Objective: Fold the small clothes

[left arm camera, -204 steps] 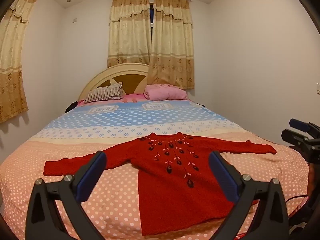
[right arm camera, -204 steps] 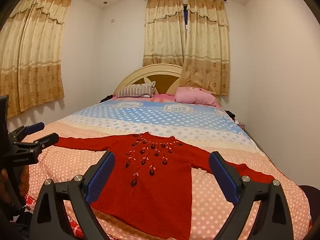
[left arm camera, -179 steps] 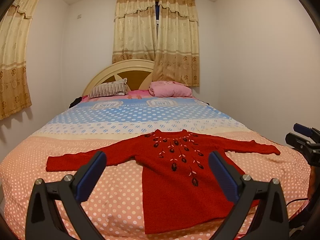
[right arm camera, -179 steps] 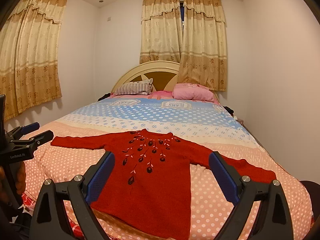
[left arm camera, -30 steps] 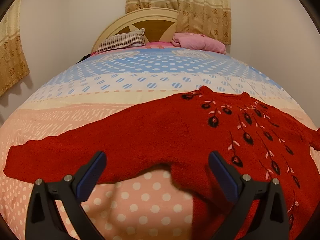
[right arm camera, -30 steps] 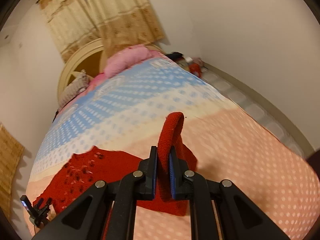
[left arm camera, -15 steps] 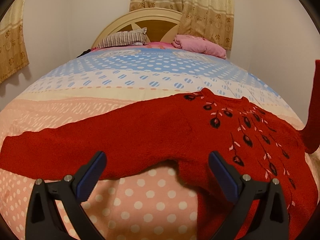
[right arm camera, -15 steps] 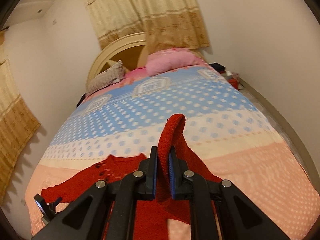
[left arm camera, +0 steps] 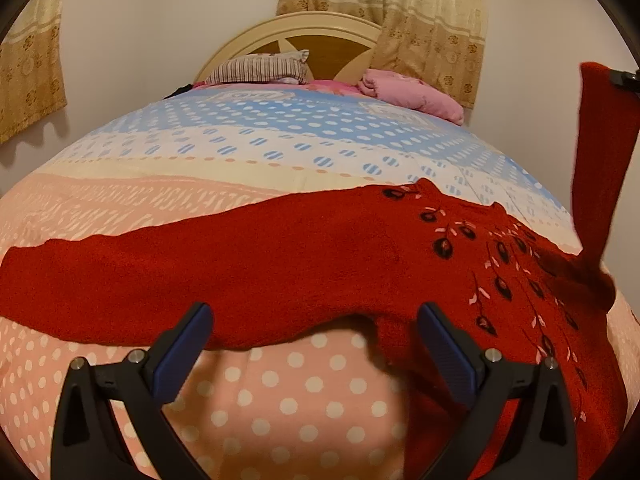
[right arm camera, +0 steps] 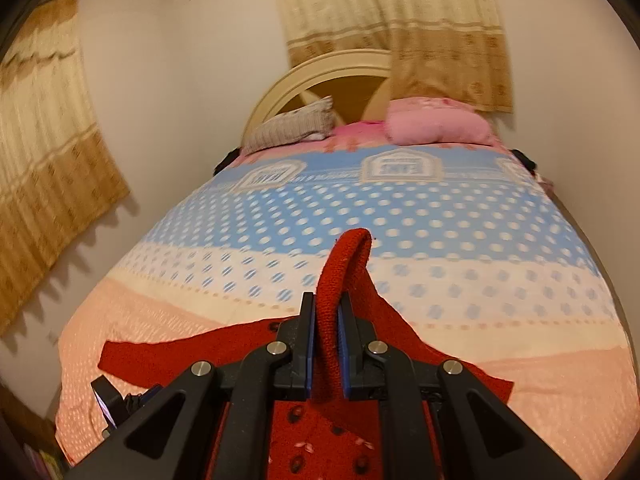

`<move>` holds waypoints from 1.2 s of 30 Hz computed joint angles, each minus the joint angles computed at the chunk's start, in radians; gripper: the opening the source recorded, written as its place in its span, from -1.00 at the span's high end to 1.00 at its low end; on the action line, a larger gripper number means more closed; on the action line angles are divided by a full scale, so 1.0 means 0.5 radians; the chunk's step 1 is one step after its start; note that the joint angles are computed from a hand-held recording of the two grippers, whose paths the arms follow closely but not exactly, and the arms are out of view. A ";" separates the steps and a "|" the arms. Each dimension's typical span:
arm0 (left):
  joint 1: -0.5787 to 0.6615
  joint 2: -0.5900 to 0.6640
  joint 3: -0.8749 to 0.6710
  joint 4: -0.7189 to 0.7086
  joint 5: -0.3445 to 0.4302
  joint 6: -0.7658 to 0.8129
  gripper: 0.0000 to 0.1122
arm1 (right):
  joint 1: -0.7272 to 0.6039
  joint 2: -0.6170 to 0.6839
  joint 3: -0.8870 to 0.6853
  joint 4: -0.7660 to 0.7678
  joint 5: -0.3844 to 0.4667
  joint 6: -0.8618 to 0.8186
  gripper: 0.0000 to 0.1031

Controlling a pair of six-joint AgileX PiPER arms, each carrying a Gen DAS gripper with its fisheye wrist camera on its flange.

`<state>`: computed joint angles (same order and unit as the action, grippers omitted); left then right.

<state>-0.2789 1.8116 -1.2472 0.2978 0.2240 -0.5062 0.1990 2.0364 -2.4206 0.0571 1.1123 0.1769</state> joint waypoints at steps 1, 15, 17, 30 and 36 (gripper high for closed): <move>0.004 0.005 -0.004 -0.004 0.006 -0.008 -0.84 | 0.028 0.044 -0.037 0.007 0.005 -0.003 0.82; 0.089 -0.005 0.024 -0.923 0.019 0.903 -0.84 | 0.205 0.332 0.774 0.519 -0.398 -0.402 -0.18; 0.113 -0.016 0.011 -1.105 0.063 1.078 -0.84 | 0.186 0.158 1.073 0.516 -0.538 -0.486 -0.18; -0.041 0.421 -0.957 -1.216 0.625 1.338 -0.52 | -0.219 -0.645 2.297 0.107 -1.163 -0.278 -0.24; -0.150 0.847 -1.475 -0.851 0.960 0.974 0.00 | -0.278 -0.762 2.565 0.058 -1.338 -0.320 -0.24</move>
<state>-0.3537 2.2351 -1.9846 -0.1275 0.7043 -0.0191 0.0602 1.6555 -1.1382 0.0862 0.4432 0.0168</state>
